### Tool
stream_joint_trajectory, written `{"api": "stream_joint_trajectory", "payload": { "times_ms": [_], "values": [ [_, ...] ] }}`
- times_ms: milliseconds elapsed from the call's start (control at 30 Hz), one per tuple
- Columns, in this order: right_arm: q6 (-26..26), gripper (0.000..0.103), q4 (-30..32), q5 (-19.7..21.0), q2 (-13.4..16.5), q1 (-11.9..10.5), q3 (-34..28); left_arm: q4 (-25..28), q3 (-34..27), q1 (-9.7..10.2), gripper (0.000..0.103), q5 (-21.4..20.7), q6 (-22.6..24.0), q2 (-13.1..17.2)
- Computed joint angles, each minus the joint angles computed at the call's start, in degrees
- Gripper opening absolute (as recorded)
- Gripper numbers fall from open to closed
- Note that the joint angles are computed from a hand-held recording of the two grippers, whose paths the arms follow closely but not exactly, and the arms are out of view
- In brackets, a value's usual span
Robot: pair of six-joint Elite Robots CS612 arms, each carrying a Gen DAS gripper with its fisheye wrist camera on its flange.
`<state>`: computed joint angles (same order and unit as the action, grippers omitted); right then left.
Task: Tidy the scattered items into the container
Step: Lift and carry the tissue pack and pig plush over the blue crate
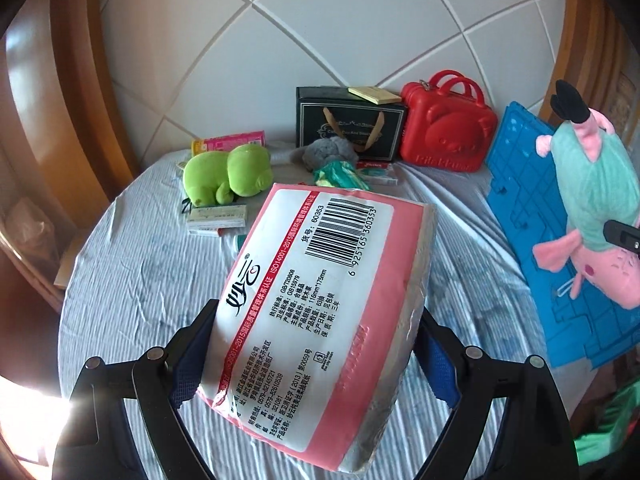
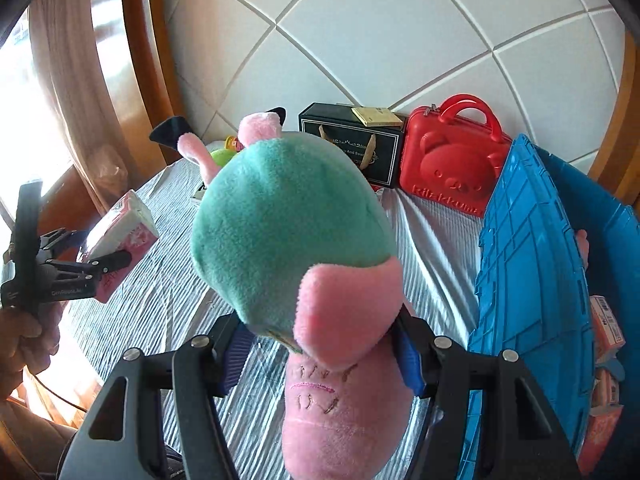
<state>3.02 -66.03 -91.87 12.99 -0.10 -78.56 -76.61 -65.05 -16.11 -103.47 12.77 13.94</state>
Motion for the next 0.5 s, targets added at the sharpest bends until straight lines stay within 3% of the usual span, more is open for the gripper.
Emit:
{"api": "stream_joint_trajectory", "payload": {
  "times_ms": [500],
  "values": [
    [-1.29,0.061,-1.53,4.55,-0.08,-2.41,-3.30,-2.50,-1.94,-2.70,0.089,-0.15,-3.69,-1.03]
  ]
}}
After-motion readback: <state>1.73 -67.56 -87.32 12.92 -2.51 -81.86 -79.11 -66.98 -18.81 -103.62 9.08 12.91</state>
